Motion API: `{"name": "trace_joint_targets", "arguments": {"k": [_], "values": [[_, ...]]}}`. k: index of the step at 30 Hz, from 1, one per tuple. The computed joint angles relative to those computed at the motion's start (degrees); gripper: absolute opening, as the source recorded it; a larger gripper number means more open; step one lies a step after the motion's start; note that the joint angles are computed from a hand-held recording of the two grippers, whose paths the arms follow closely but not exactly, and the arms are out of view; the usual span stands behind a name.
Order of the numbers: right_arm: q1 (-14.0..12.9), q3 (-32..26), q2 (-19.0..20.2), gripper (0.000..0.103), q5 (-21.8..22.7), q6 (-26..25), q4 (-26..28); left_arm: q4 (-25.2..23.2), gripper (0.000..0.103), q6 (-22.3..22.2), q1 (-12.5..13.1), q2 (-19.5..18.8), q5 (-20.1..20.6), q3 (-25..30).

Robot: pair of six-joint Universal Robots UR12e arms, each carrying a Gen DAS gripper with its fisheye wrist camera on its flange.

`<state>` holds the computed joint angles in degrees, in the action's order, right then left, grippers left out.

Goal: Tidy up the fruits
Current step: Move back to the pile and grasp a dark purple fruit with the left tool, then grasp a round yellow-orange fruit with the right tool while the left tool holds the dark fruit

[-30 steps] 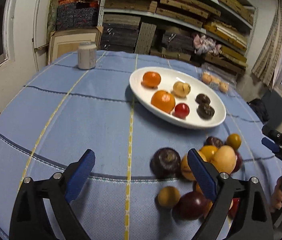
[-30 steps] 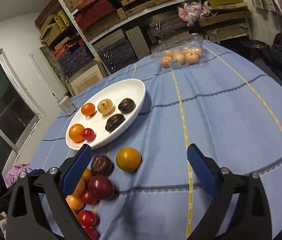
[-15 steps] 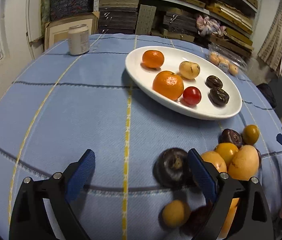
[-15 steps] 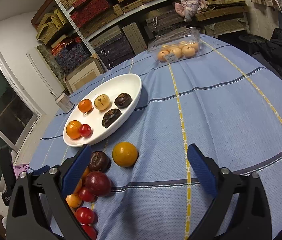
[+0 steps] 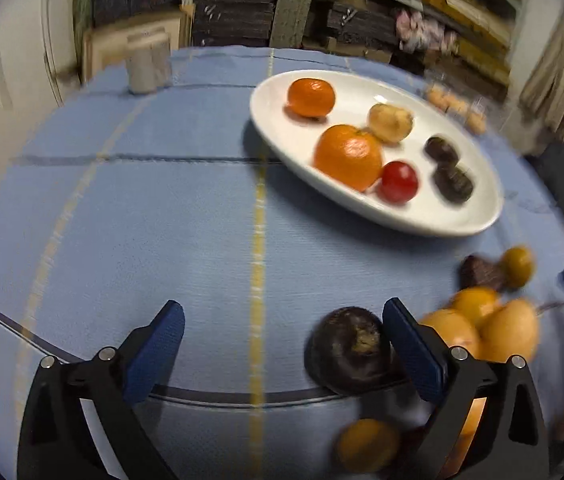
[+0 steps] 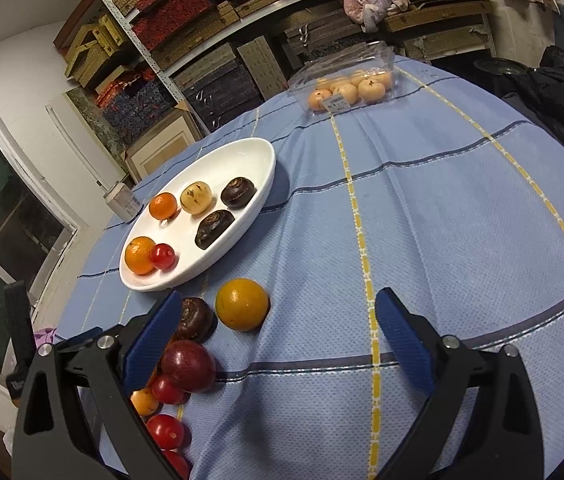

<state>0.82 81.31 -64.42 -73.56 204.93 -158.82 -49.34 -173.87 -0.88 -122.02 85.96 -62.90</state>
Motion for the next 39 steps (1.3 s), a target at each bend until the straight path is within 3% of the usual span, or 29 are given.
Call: {"name": "trace_joint_targets", "arguments": {"k": [2,3,7,9,16,22,28,29,33,35,39], "values": [[-0.2,0.0,0.0,0.095,0.5,0.6,0.0,3.3,0.1,3.1,-1.4,0.1,8.2,-1.2],[-0.3,0.1,0.0,0.095,0.7,0.8,-0.2,4.0,0.1,3.7,-1.4,0.3,9.3,-1.8],[-0.5,0.4,0.0,0.095,1.5,1.3,-0.8,0.5,0.1,-0.1,0.3,0.5,4.1,-1.2],[-0.5,0.3,0.0,0.095,1.8,1.2,-0.4,-1.5,0.099,-3.0,1.7,0.8,-1.0,-1.0],[-0.6,0.1,0.0,0.095,2.9,0.9,0.3,0.8,0.099,-8.4,4.5,4.1,-11.2,-5.8],[-0.4,0.0,0.1,0.095,2.8,0.4,0.7,1.5,0.099,-8.0,4.0,4.6,-10.4,-6.7],[-0.3,-0.1,0.1,0.095,2.3,0.2,1.2,2.3,0.099,-4.3,2.1,3.5,-4.5,-5.6],[-0.3,-0.1,0.1,0.095,2.3,0.2,1.3,2.2,0.098,-4.1,2.1,3.6,-4.6,-5.6],[-0.3,-0.3,0.2,0.095,2.3,0.5,1.9,4.0,0.057,-2.5,2.1,4.2,-3.9,-6.8],[-0.3,-0.3,0.2,0.095,2.4,0.4,1.9,4.5,0.049,-1.3,2.0,4.5,-4.1,-7.3],[-0.4,-0.3,0.2,0.095,2.5,0.1,2.0,5.7,0.049,0.8,1.4,4.8,-2.5,-8.2]]}}
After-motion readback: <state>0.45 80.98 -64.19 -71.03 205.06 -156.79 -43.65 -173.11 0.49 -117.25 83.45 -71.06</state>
